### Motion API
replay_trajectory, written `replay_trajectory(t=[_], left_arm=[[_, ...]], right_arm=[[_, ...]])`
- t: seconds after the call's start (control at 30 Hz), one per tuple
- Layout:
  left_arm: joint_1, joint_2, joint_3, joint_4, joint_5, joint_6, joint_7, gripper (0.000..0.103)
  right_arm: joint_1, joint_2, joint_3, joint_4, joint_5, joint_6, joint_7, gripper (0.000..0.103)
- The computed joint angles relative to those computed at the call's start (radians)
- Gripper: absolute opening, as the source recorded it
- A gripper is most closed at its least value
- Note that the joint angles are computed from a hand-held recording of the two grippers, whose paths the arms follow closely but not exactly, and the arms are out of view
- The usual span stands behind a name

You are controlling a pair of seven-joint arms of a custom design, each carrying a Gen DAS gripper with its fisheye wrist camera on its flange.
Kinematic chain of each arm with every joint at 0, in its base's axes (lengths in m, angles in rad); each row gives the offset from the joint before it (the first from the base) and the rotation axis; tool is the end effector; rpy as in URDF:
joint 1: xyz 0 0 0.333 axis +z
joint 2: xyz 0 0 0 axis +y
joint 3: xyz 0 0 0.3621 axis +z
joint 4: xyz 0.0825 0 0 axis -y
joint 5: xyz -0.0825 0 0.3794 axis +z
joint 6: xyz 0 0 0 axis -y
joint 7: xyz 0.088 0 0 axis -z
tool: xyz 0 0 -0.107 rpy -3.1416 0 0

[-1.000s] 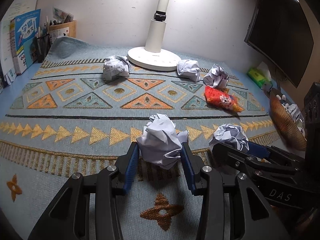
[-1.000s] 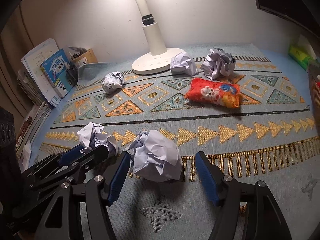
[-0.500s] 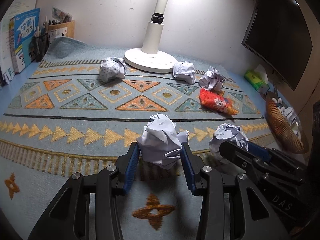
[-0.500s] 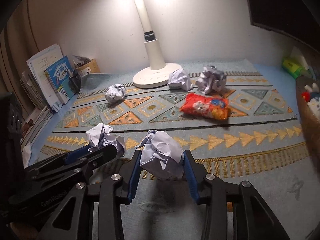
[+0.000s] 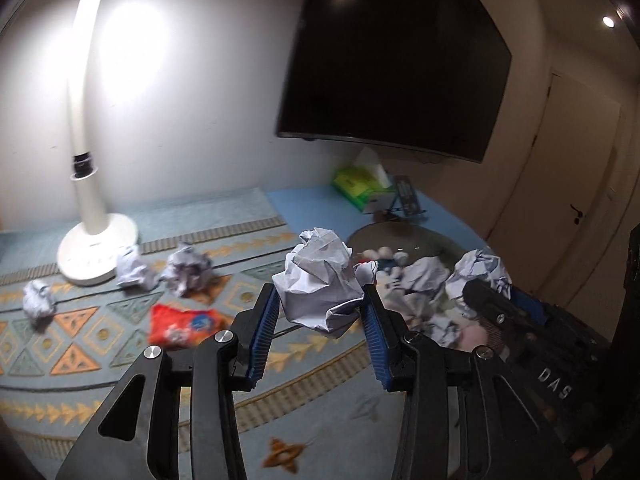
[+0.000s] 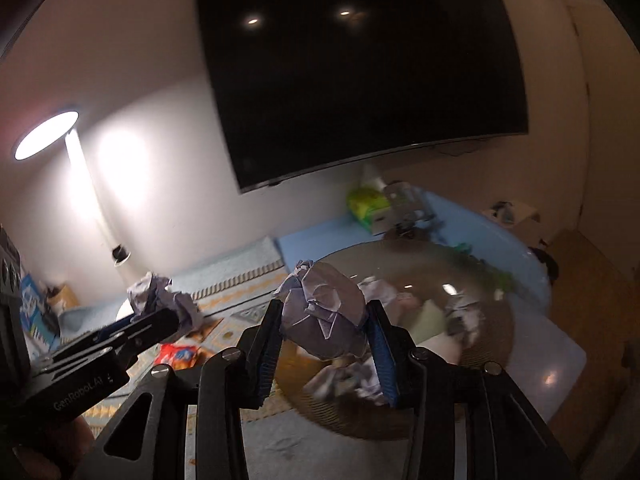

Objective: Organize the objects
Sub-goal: 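Lift both held paper balls and carry them toward the glass bowl, then open both tools over the glass bowl to drop the paper balls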

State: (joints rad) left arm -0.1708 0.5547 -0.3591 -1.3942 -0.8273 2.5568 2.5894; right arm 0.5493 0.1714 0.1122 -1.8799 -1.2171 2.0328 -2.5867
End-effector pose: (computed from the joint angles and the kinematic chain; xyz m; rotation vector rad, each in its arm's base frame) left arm 0.7039 -0.3166 0.5095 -0.9370 2.5415 -1.4557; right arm 0.5247 0.3360 0.4973 -0.8095 2.1706 -1.1102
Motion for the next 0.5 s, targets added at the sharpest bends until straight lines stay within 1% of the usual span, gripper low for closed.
replay_trajectory(t=[0.07, 0.13, 0.17, 0.33, 0.4, 0.43, 0.47, 0.5], left_arm=[[-0.024, 0.029, -0.008, 0.051, 0.021, -0.045, -0.02, 0.039], [-0.046, 0.045, -0.019, 0.067, 0.026, -0.033, -0.006, 0.039], [-0.056, 0.053, -0.022, 0.074, 0.033, -0.036, -0.004, 0.039], [-0.098, 0.087, -0.02, 0.106, 0.072, -0.054, -0.029, 0.039], [-0.104, 0.096, -0.023, 0.111, 0.081, -0.058, -0.027, 0.04], [-0.093, 0.105, -0.039, 0.119, 0.071, -0.078, -0.006, 0.04], [-0.083, 0.112, -0.056, 0.123, 0.057, -0.092, 0.028, 0.042], [-0.09, 0.104, -0.051, 0.105, 0.056, -0.059, 0.046, 0.054]], right_arm=[[-0.009, -0.06, -0.004, -0.067, 0.008, -0.021, 0.057, 0.04], [-0.018, -0.079, 0.005, -0.08, 0.041, -0.092, 0.054, 0.04], [-0.025, -0.089, 0.007, -0.09, 0.046, -0.101, 0.054, 0.04], [-0.075, -0.118, 0.008, -0.137, 0.047, -0.036, 0.076, 0.041], [-0.083, -0.115, 0.012, -0.141, 0.043, -0.031, 0.075, 0.041], [-0.086, -0.112, 0.013, -0.143, 0.04, -0.026, 0.075, 0.044], [-0.092, -0.112, 0.011, -0.148, 0.038, -0.011, 0.071, 0.053], [-0.097, -0.109, 0.01, -0.149, 0.051, -0.003, 0.059, 0.062]])
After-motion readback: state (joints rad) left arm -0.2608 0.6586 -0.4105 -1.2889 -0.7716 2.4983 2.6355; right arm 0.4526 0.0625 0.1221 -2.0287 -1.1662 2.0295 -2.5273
